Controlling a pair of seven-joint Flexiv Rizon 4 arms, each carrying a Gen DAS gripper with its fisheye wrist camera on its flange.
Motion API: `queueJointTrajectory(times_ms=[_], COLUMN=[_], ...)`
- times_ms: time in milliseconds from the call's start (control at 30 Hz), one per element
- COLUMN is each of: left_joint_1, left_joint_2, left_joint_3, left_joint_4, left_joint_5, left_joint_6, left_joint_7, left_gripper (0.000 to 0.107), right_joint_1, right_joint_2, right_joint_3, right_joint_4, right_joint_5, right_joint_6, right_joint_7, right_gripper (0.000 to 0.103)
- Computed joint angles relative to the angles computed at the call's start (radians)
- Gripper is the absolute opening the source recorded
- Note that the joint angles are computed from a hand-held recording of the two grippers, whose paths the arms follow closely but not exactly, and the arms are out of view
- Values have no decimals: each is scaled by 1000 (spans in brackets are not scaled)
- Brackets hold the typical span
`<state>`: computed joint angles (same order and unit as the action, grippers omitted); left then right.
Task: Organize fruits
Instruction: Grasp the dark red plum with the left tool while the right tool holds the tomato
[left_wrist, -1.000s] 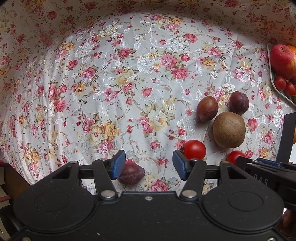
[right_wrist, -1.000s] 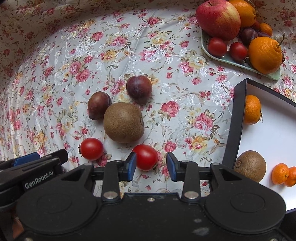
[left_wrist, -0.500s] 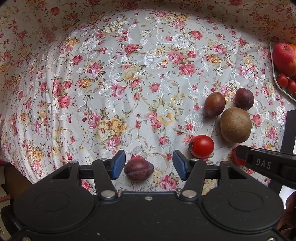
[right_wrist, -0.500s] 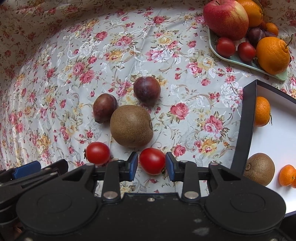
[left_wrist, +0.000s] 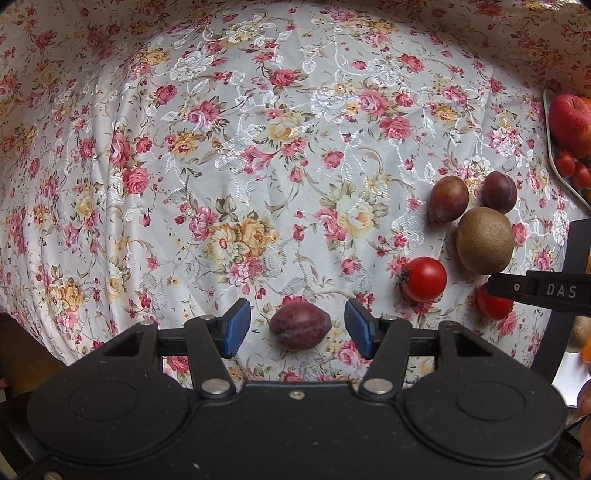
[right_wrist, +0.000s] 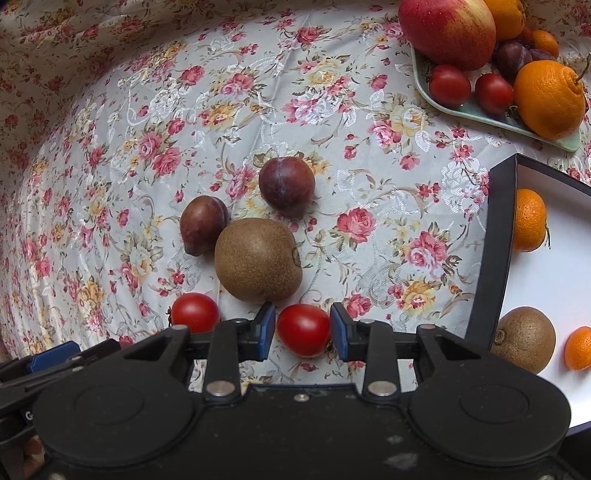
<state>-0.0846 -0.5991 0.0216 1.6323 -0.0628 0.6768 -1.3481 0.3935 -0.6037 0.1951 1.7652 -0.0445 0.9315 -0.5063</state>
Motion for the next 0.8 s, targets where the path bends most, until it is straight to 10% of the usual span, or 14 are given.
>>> queueJointTrajectory(times_ms=[800], left_joint_1=[-6], left_joint_2=[-55], left_joint_3=[-12], left_joint_4=[27], left_joint_5=[-15], left_joint_6=[41], left_joint_7=[29], left_gripper=[55], right_joint_1=[-6], right_joint_2=[-1], right_joint_3=[5], right_joint_4=[8], right_joint_5=[-6], right_joint_6=[9], right_joint_7=[-30], right_gripper=[36])
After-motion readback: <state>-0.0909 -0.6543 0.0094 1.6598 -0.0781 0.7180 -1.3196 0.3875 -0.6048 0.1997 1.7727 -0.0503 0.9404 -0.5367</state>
